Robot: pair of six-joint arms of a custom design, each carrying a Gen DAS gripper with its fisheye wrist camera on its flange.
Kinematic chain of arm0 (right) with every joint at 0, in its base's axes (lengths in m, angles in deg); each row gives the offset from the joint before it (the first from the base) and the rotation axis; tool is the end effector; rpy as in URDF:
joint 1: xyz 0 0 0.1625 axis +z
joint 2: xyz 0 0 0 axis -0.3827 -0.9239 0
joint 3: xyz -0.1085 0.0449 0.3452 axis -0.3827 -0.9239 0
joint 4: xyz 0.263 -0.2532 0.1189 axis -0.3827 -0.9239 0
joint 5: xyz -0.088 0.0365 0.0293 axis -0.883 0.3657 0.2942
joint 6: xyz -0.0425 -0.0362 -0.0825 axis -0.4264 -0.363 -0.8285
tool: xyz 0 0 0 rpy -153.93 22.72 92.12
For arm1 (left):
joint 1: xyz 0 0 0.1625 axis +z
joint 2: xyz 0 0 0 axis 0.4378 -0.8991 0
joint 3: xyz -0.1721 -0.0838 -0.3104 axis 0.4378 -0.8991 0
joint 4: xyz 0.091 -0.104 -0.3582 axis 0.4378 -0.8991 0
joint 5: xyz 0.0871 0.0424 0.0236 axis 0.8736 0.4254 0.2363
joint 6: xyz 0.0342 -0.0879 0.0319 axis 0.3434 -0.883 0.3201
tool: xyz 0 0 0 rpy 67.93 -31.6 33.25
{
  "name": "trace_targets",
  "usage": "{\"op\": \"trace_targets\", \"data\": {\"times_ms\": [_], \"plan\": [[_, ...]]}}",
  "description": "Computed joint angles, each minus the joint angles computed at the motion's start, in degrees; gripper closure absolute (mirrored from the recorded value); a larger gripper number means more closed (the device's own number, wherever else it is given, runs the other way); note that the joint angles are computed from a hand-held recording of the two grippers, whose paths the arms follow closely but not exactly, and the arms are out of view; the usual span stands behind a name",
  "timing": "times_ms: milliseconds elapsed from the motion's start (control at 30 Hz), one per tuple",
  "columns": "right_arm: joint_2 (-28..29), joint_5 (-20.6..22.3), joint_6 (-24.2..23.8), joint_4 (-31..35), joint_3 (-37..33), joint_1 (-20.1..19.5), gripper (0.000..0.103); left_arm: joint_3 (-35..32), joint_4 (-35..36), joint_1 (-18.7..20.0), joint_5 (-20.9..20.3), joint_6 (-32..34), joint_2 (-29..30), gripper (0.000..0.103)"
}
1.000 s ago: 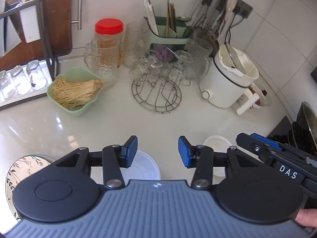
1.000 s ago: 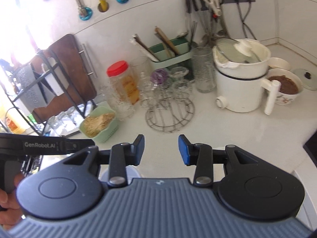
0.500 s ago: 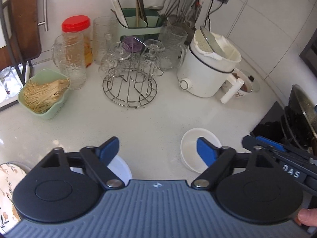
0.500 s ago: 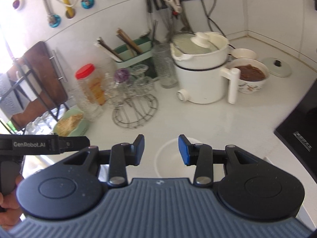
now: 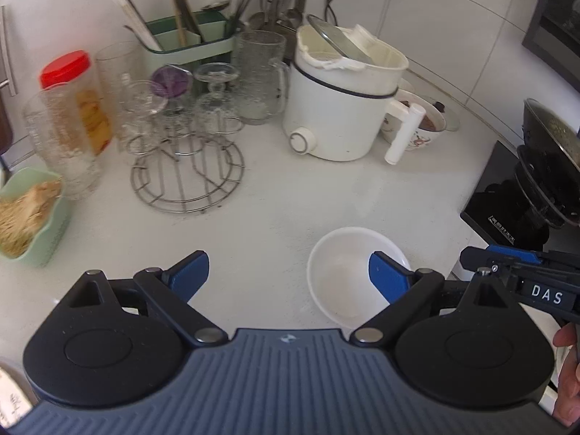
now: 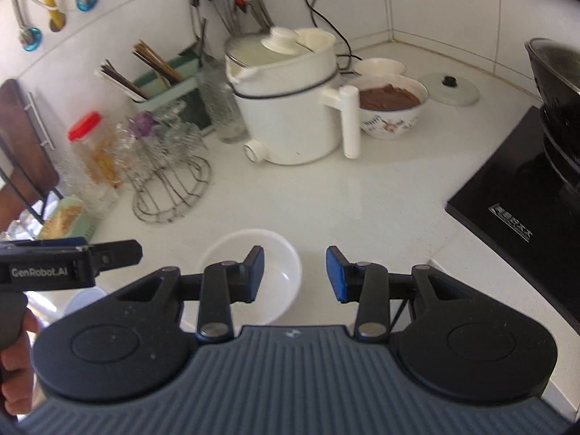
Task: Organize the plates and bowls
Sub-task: 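Raise both grippers and move them to the second white bowl by the stove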
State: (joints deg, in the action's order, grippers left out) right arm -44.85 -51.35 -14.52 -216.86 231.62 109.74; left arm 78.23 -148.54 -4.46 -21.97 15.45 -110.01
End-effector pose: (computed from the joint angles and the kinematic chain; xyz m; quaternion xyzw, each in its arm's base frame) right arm 0.0824 -0.3034 0.3420 0.1335 -0.8935 0.3312 0.2723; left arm -0.3571 -0.3645 0.0381 0.1508 0.8932 -0.3124 0.2863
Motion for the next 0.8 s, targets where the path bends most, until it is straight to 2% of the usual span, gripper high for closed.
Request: {"op": "trace_targets", "data": {"times_ms": [67,200,300,333,367,433,700,800], "plan": [[0.16,0.62,-0.43,-0.06,0.09,-1.29,0.062,-1.29,-0.73,1.24,-1.46,3.14,1.61,0.006],[1.71,0.34,-0.91,-1.85,0.19,-2.98,0.062,-4.1,1.76,2.89,-2.16,5.22,4.55,0.006],[2.44,0.92,-0.36,-1.06,-0.35,-4.42,0.062,-4.31,-0.77,4.14,-3.66,7.55,5.56,0.006],[2.91,0.54,0.1,-1.08,-0.56,-4.65,0.057,-4.59,-0.59,4.85,-4.57,7.5,5.62,0.006],[3.42,0.19,0.9,-1.3,-0.73,-4.94,0.035,-5.06,0.05,5.62,-5.56,7.16,5.64,0.006],[3.57,1.48,2.54,-1.48,-0.8,-6.42,0.013,-4.73,-1.45,6.81,-7.19,7.16,5.33,0.006],[4.62,7.59,4.84,1.46,-1.65,-11.07,0.016,-3.86,-5.6,8.95,-8.36,7.62,5.86,0.007],[5.33,9.93,4.91,2.99,-2.13,-11.9,0.027,-4.23,-6.27,9.29,-8.98,7.99,6.56,0.013]]}}
